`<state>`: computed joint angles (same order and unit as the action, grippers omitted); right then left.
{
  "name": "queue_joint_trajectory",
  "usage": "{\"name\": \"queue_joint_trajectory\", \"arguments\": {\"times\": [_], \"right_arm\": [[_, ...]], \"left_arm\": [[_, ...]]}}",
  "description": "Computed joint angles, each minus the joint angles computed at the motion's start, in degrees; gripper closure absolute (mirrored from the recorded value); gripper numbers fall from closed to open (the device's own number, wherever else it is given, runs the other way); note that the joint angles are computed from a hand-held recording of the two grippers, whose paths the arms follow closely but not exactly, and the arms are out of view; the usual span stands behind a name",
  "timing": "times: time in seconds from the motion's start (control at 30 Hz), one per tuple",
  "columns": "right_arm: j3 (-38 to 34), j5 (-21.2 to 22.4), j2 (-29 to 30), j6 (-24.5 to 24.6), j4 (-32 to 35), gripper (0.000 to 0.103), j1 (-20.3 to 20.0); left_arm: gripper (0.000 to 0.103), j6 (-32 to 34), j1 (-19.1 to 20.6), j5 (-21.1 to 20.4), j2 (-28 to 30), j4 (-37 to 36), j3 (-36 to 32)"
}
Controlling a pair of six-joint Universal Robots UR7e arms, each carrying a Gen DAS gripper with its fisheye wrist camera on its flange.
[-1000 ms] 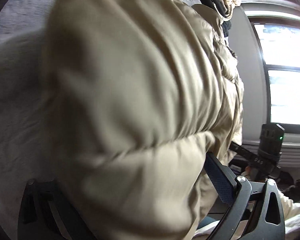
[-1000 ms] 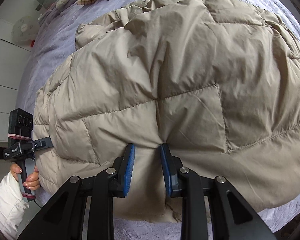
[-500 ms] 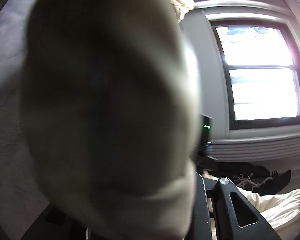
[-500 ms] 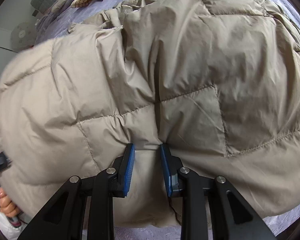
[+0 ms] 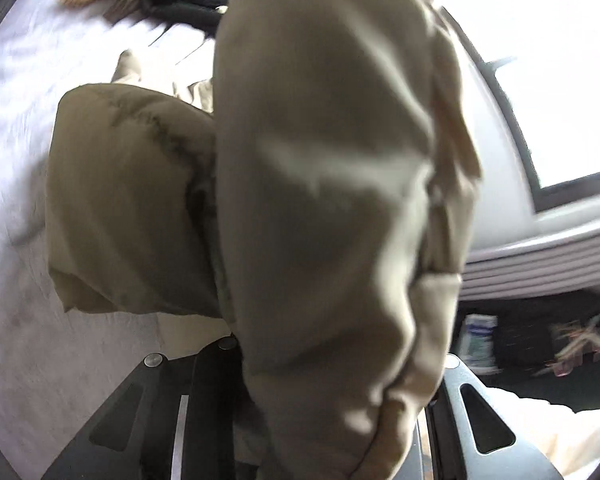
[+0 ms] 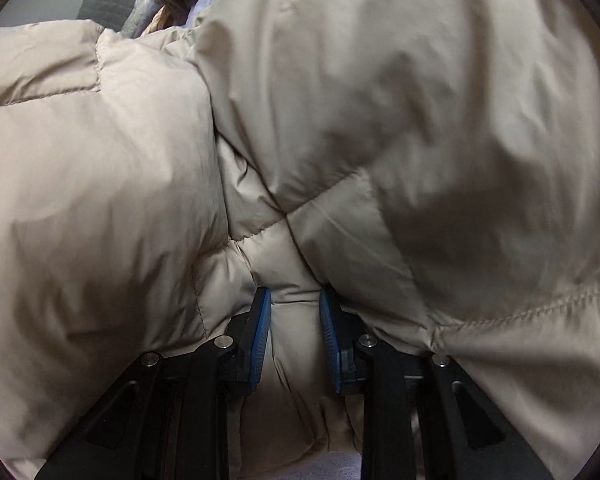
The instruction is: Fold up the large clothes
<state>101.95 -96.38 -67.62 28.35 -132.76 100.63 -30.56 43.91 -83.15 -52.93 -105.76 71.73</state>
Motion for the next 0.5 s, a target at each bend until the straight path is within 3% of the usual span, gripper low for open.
{"name": "queue_joint_trajectory", "arguments": {"times": [0.1, 0.23, 0.4, 0.47, 0.5], "right_arm": [[-0.6, 3.7, -0.9, -0.5, 2.4, 0.075, -2.1], [-3.0, 5.0, -3.4, -2.1, 8.4, 0.075, -2.4], [-3.0, -0.8, -12.1, -6.5, 13.2, 0.065, -1.9], [-2.3, -3.1, -15.8, -6.9, 15.0, 0.065, -2.9], [-1.5, -4.3, -17.6, -6.8, 15.4, 0.065, -3.3]], "left_arm": [[0.076, -1.0, -1.0, 2.4, 2.2, 2.2, -2.6], [0.076, -3.4, -1.6, 4.0, 2.1, 5.7, -4.0], [0.076, -6.0, -3.7, 7.5, 7.2, 11.7, -10.3], [0.069, -5.5, -4.5, 7.7, 10.2, 13.5, -13.2], [0.054, -3.5, -4.6, 6.4, 12.3, 13.1, -14.6]]}}
